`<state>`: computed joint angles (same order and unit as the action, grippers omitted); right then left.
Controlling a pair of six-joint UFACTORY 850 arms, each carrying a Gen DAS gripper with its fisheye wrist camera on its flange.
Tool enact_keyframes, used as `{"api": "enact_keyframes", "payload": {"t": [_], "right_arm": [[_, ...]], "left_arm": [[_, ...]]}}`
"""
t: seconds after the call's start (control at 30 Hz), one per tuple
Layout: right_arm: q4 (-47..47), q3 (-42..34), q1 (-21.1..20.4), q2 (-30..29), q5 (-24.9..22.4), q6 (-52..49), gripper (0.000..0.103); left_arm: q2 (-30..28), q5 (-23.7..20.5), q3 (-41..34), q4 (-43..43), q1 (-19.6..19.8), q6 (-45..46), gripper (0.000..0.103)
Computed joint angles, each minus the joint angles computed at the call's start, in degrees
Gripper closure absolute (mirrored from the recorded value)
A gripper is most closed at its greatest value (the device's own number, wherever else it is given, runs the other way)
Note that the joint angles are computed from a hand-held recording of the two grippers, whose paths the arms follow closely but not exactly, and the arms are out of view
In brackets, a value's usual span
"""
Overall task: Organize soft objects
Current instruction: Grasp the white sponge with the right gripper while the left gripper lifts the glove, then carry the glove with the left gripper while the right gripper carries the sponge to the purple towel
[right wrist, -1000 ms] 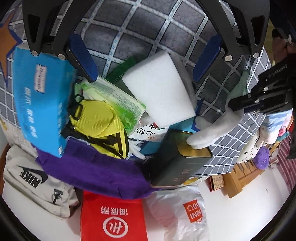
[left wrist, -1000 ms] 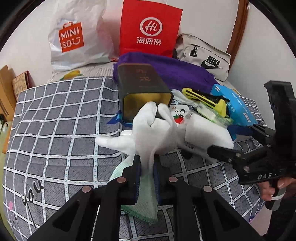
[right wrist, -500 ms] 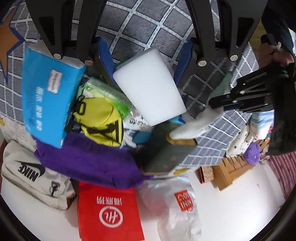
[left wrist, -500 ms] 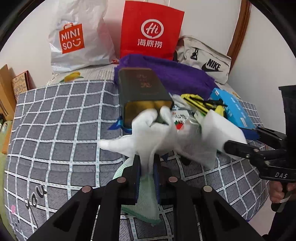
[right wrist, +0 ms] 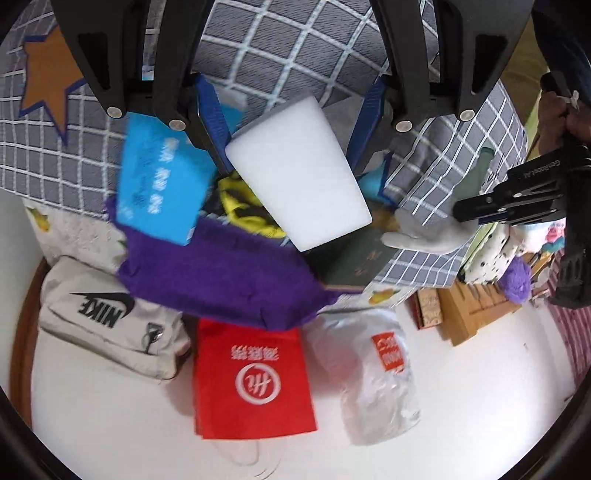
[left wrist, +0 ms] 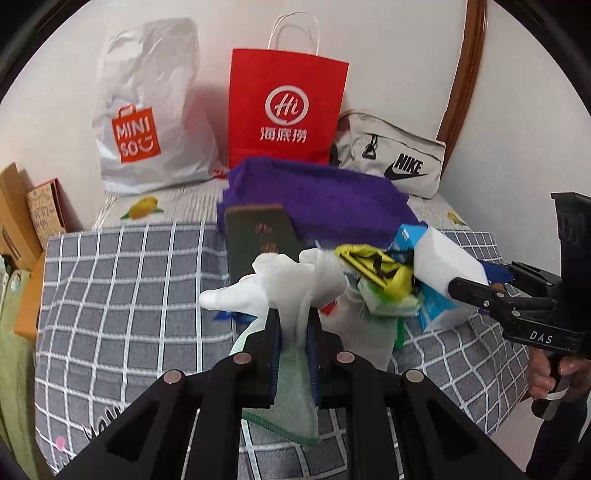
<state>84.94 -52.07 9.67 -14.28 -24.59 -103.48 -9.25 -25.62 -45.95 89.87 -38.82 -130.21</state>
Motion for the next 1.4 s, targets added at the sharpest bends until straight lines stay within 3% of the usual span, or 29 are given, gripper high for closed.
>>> {"api": "enact_keyframes", "payload": {"t": [0.23,0.73,1.13,1.4], "right_arm": [[-2.1,-4.3,-1.2,-1.9,4.5,4.1,0.041],[-7.2,-17.9,-2.5,-11.0,6.1,12.4,0.041],[-22.8,-32.0,-1.3,-22.1,7.7,28.7,0.041],[-37.9,-43.6,-1.2,-31.1,5.1,44.6,0.041]], "left_arm": [[-1.7,-0.2,-4.5,-5.3,2.7,8.0,0.090],[-8.1,0.0,-14.9,-12.4,9.9,21.1,0.090],[-17.8,-0.2,-26.0,-26.2,14.6,37.5,0.090],[-23.3,2.0,-33.2,-32.5,16.5,45.9,0.090]]}}
